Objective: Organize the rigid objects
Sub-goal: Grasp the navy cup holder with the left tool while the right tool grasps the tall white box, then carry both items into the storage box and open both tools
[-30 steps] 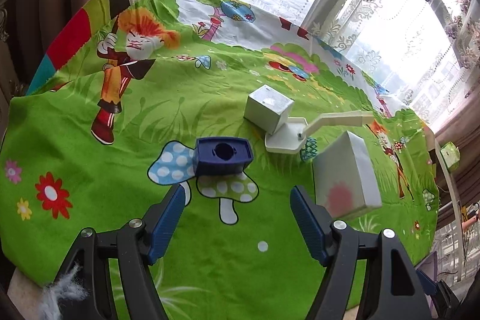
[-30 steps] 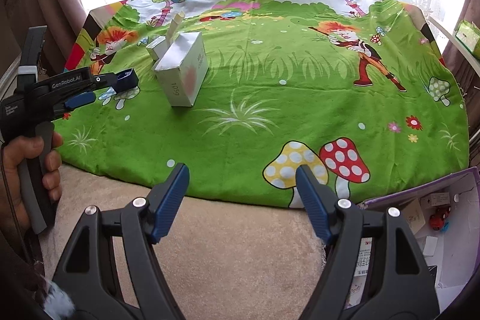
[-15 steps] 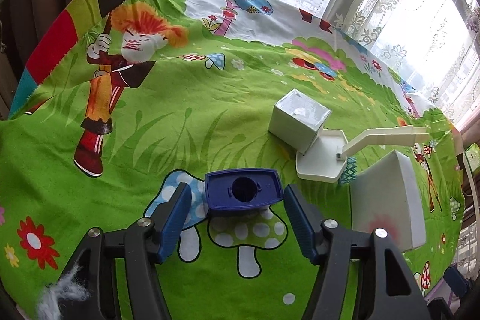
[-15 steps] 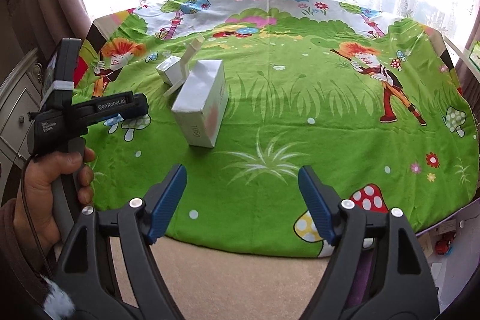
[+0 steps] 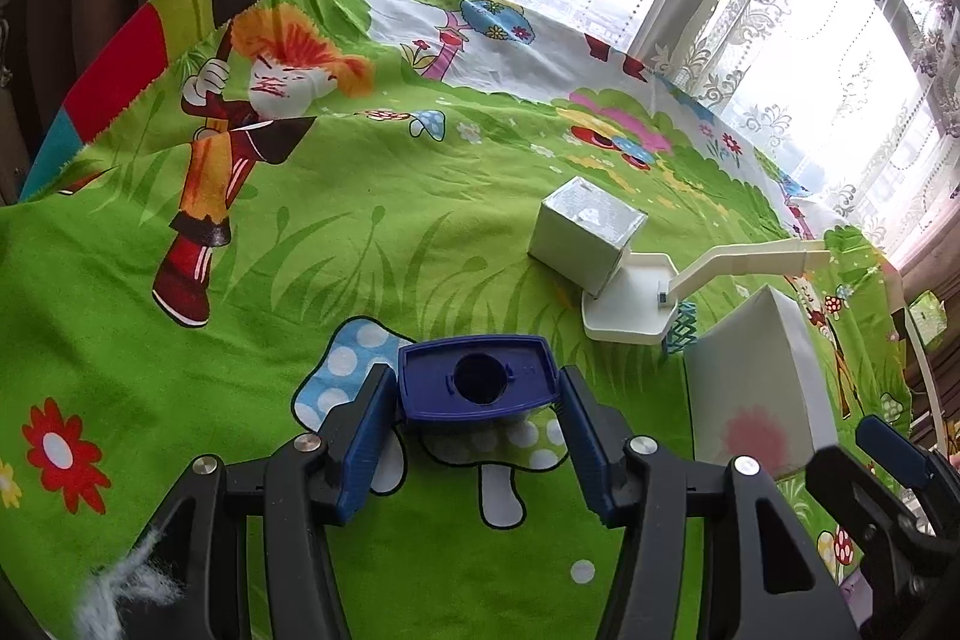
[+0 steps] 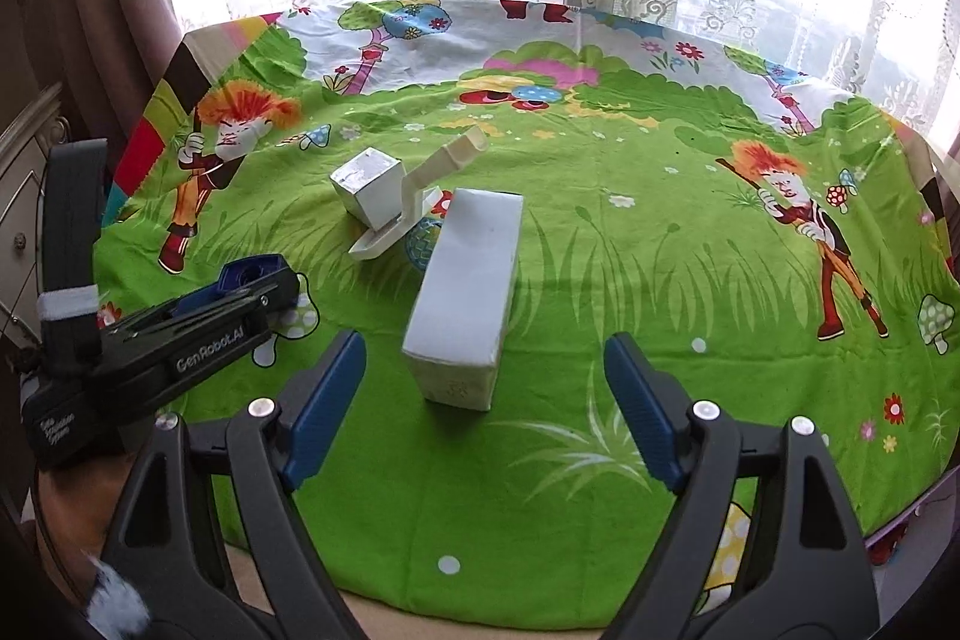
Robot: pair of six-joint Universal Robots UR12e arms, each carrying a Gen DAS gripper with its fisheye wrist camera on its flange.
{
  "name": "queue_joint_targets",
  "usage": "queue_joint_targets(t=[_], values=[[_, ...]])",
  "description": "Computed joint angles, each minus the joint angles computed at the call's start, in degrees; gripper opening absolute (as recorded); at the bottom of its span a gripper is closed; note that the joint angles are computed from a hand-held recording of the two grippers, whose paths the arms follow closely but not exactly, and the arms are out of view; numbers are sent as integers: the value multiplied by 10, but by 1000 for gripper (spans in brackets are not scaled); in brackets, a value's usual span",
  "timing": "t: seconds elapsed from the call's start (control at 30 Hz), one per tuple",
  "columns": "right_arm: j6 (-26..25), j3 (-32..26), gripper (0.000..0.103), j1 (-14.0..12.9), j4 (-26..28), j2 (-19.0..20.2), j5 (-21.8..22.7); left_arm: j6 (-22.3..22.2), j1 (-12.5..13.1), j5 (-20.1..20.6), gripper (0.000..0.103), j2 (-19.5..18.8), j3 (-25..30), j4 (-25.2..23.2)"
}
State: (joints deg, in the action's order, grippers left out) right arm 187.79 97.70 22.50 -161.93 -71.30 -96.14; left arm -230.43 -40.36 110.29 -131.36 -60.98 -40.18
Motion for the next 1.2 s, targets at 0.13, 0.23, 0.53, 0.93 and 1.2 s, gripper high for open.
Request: queue_joint_targets(t=[0.13,0.23,0.53,0.93,1.2], values=[[-5,-22,84,6,9,19,-20,1,-1,1,55,2,-6,12],[0,-35,84,7,22,29,-29,2,-1,1,55,2,-9,19],[-3,-49,39,6,60,40,-51,1,0,-4,55,5,-17,34],[20,-19,39,-1,49,21,-67,16,-4,-7,55,6,-18,43],[26,5,39,-2,37,6,-80,23,-11,3,55,9,-18,40]])
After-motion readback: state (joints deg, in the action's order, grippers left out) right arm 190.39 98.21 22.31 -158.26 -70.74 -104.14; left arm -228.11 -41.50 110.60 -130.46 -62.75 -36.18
